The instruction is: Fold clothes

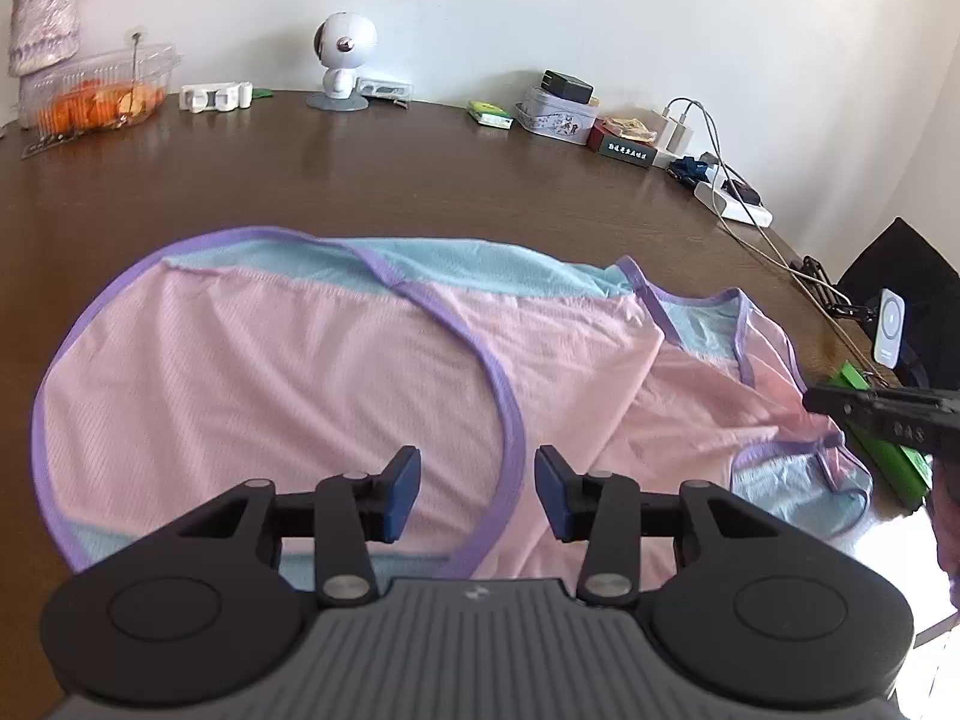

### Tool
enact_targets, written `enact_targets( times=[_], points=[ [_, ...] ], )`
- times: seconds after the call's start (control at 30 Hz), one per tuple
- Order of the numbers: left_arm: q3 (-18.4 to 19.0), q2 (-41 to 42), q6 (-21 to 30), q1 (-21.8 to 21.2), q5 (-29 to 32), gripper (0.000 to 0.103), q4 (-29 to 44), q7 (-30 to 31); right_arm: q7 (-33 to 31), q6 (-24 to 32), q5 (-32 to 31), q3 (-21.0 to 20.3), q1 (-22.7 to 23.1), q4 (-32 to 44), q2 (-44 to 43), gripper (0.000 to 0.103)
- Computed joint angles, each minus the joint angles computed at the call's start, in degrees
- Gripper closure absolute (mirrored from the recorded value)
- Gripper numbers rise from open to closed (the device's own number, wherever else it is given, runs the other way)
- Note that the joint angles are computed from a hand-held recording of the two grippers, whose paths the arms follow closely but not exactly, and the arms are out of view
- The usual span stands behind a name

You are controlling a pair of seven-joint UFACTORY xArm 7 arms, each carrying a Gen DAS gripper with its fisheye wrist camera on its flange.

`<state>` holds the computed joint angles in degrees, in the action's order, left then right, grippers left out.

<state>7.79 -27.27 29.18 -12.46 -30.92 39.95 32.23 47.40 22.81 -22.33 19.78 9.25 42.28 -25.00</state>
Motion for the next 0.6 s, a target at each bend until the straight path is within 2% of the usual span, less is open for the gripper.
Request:
enact_targets(
  times=[0.1,0.2,0.23,0.27,0.33,0.4,0.6],
  points=[
    [-4.8,6.7,-1.8,1.6,4.8,0.061,4.1,-5.3,-0.8,-1.2,0.6,0.3,1.3,0.3,1.3,0.086],
    [-6.0,8.0,-4.3,1.1,6.3,0.067,3.8,-6.4,-0.3,-0.7,0.7,0.7,2.0,0.1,1.3,0.083],
    [-6.0,8.0,-5.0,0.7,6.4,0.076,3.5,-6.1,-0.3,-0.7,0.9,0.6,2.3,-0.2,1.1,0.081],
    [-6.1,8.1,-5.8,0.3,6.5,0.091,3.2,-5.9,-0.3,-0.7,1.0,0.4,2.5,-0.5,0.8,0.080],
    [-5.4,8.1,-7.0,-0.7,5.8,0.102,2.8,-4.9,-0.3,-0.6,1.4,0.1,2.6,-1.1,0.4,0.078],
    [-4.8,7.4,-9.1,-1.2,4.6,0.103,1.9,-5.1,-0.3,-0.6,1.3,0.0,2.4,-1.5,0.2,0.078],
    [-2.3,8.2,-10.2,-0.5,2.4,0.102,4.2,-7.2,-1.3,-1.7,1.9,-0.4,2.3,-1.9,0.3,0.075]
  ],
)
